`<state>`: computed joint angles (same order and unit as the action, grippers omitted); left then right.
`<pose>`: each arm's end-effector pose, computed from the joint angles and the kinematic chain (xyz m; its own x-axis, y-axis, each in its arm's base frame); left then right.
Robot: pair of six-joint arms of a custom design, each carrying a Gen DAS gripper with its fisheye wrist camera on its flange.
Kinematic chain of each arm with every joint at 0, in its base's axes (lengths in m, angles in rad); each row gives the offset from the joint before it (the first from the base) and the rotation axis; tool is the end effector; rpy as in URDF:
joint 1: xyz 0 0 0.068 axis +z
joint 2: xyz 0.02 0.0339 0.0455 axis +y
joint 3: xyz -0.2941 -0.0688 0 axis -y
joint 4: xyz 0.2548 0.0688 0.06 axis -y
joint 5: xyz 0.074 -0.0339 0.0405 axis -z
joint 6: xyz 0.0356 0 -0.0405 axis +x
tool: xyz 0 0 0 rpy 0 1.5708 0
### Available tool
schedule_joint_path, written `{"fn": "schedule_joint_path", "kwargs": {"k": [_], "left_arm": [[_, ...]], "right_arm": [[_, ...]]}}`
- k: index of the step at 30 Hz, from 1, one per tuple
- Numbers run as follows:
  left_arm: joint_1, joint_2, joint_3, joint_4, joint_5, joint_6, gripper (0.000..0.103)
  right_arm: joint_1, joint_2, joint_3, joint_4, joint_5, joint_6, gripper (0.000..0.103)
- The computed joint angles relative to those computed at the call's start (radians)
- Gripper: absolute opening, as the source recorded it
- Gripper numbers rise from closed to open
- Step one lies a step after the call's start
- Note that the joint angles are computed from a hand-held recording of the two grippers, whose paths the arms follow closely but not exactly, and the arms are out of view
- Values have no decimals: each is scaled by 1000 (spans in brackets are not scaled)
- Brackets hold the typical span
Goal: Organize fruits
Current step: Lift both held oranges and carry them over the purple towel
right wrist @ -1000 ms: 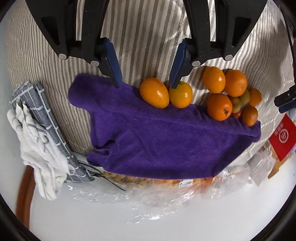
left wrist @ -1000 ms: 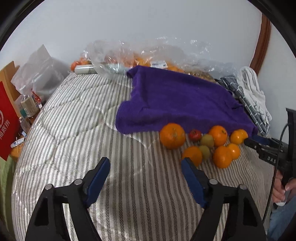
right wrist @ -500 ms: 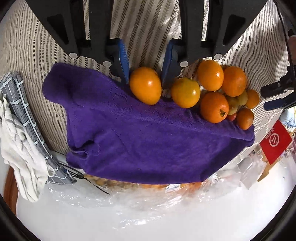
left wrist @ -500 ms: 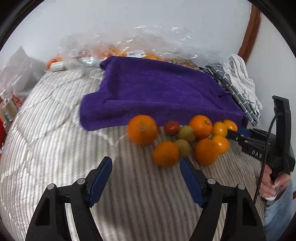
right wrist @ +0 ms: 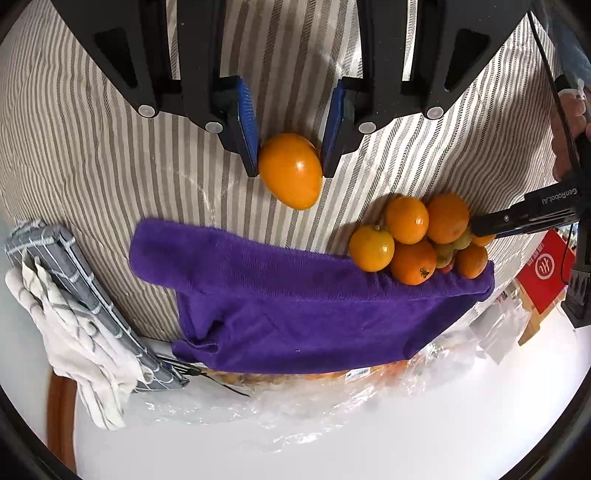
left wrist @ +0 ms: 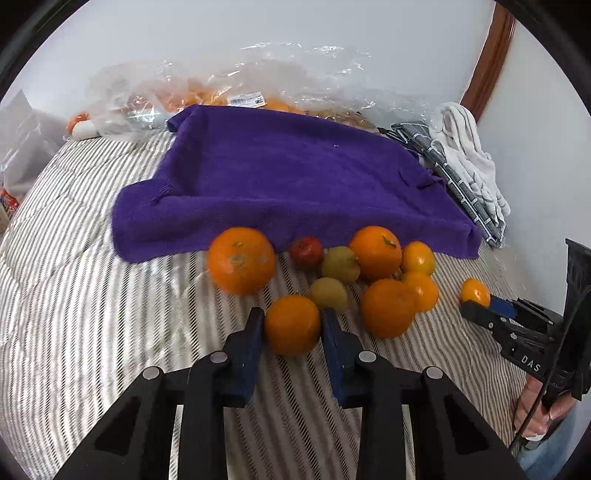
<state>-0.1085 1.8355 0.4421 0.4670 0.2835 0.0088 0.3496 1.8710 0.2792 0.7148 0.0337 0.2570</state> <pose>0.2633 -0.0387 0.0707 -0.7923 0.0948 -0.6027 0.2780 0.9354 -0.2183 0.2181 0.0782 0.0542 -0.7805 -0.0141 -0.6250 -0.1279 0.9822 0.1375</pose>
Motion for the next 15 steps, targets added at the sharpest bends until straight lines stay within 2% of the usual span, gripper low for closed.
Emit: {"fn": "schedule_joint_path", "kwargs": {"k": [7,10,15], "left_arm": [[32,-19,-52,54,-54,22,30],[45,9,-67,115,-31,33,30],[66,14,-68,117,11,29,30]], "right_arm": [[12,28,4,40,31,51,35],[18,37,16,38,35,53,37],[17,37,15,43,26,58,40]]}}
